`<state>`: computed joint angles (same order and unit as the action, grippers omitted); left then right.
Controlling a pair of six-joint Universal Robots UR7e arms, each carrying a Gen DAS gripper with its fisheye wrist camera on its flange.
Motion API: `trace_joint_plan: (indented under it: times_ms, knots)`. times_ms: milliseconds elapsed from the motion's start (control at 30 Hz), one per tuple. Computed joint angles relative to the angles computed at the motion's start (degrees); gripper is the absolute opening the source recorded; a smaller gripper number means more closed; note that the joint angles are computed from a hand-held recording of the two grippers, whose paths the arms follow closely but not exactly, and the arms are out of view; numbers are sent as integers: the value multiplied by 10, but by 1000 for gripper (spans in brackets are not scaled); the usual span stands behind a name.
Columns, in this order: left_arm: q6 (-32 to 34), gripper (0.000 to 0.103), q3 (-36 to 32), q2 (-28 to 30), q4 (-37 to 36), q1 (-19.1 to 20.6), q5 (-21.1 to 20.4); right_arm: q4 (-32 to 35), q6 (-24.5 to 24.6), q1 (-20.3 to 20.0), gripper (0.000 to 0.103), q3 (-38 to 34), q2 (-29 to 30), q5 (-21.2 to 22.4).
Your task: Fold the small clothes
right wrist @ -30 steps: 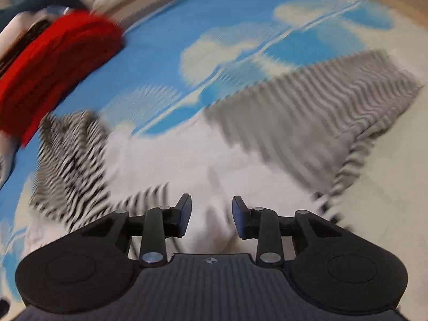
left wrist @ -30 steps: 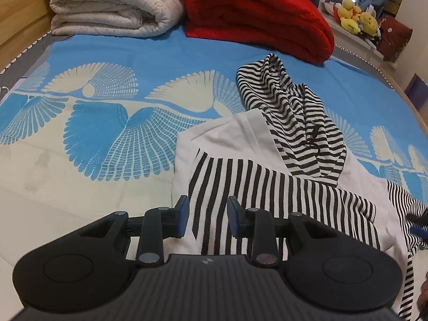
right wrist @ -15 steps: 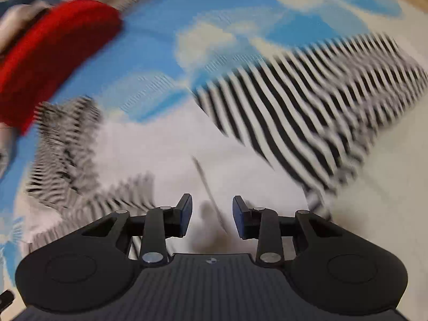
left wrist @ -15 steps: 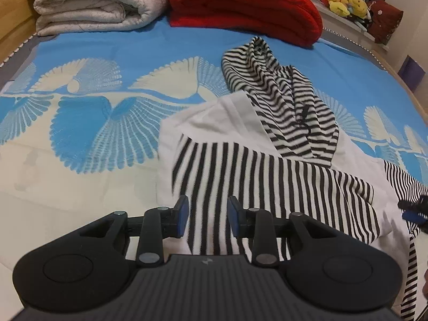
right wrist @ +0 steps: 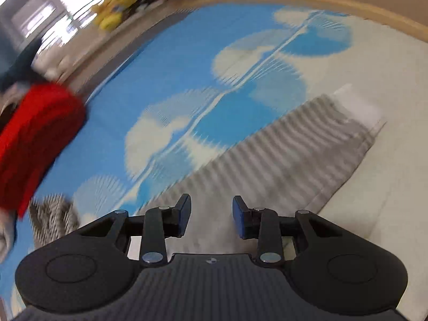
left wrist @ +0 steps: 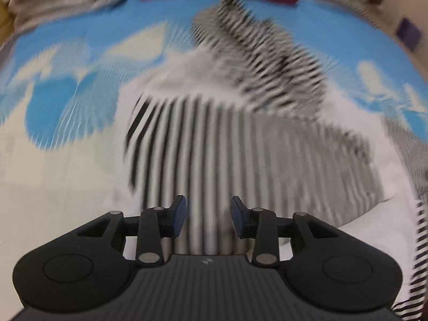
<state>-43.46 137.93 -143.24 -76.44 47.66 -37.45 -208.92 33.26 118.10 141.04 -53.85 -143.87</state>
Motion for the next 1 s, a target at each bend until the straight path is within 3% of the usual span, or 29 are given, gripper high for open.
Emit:
trace_joint_plan:
  times_ms: [67, 200, 333, 467, 567, 667, 800, 1000]
  knots:
    - [-28, 55, -1, -16, 25, -50, 4, -17, -18, -34, 37, 26, -37, 13]
    - [-58, 56, 4, -34, 57, -103, 14, -16, -62, -125, 38, 67, -111, 59]
    - [-46, 56, 18, -21, 32, -79, 18, -38, -83, -196, 38, 96, -144, 65]
    - [-44, 56, 19, -15, 19, -69, 22, -91, -118, -251, 38, 107, -127, 69]
    - [-41, 56, 18, -21, 19, -73, 25, -101, -99, -296, 38, 121, -130, 101]
    - [-40, 56, 17, -20, 16, -69, 28, -155, -110, -290, 38, 119, -103, 93]
    - [-43, 56, 13, -23, 21, -68, 29, -195, -123, -275, 5, 112, -79, 83]
    - [-46, 56, 6, -23, 35, -64, 31, -264, -162, -226, 4, 88, -36, 25]
